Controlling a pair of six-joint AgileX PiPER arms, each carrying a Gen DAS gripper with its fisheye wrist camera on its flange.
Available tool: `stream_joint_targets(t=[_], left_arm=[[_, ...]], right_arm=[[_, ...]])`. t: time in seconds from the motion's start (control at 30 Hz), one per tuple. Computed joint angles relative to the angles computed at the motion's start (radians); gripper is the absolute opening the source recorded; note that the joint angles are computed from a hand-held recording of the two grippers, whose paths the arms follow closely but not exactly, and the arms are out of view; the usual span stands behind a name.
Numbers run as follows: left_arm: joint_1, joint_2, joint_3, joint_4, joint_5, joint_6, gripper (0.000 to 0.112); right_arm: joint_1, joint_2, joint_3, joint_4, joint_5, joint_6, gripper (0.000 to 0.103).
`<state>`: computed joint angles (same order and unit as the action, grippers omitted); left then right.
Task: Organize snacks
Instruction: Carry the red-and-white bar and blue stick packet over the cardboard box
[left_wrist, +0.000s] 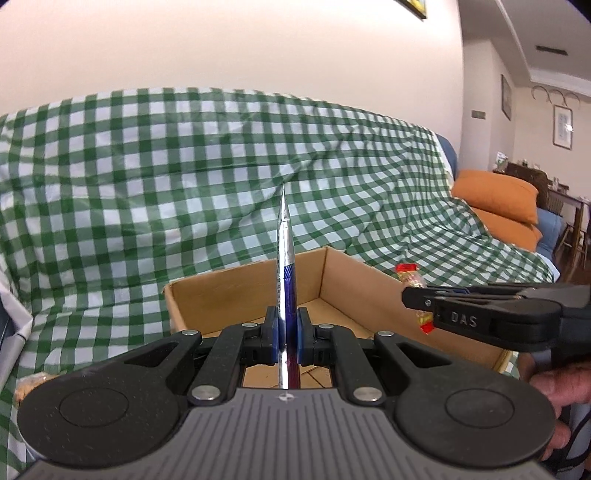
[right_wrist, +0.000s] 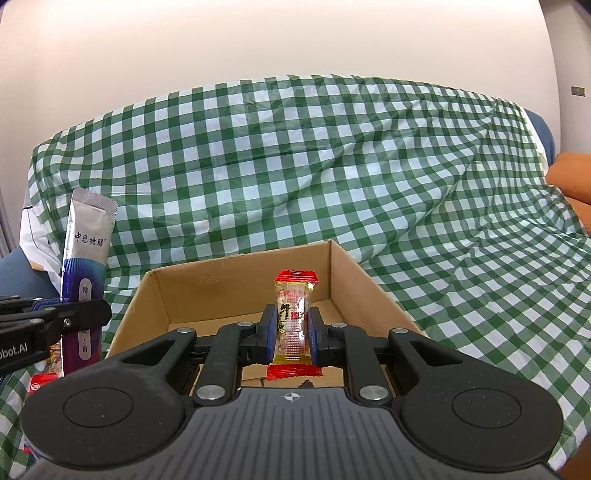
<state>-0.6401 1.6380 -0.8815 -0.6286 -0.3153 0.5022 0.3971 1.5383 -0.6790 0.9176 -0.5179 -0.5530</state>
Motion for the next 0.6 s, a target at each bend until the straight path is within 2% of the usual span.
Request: stream_joint_targets(t=[0.3, 0.6], left_arm=[[-0.048, 0.026, -0.003, -0.003, -0.023, 0.052, 0.009], [-0.048, 0.046, -0.013, 0.063, -0.025, -0.002, 0.009]], right_arm=[[-0.007, 0.005, -0.004, 0.032, -0.013, -0.015, 0.018], [-0.023, 0.002, -0.005, 0.051, -0.017, -0.020, 0.018]])
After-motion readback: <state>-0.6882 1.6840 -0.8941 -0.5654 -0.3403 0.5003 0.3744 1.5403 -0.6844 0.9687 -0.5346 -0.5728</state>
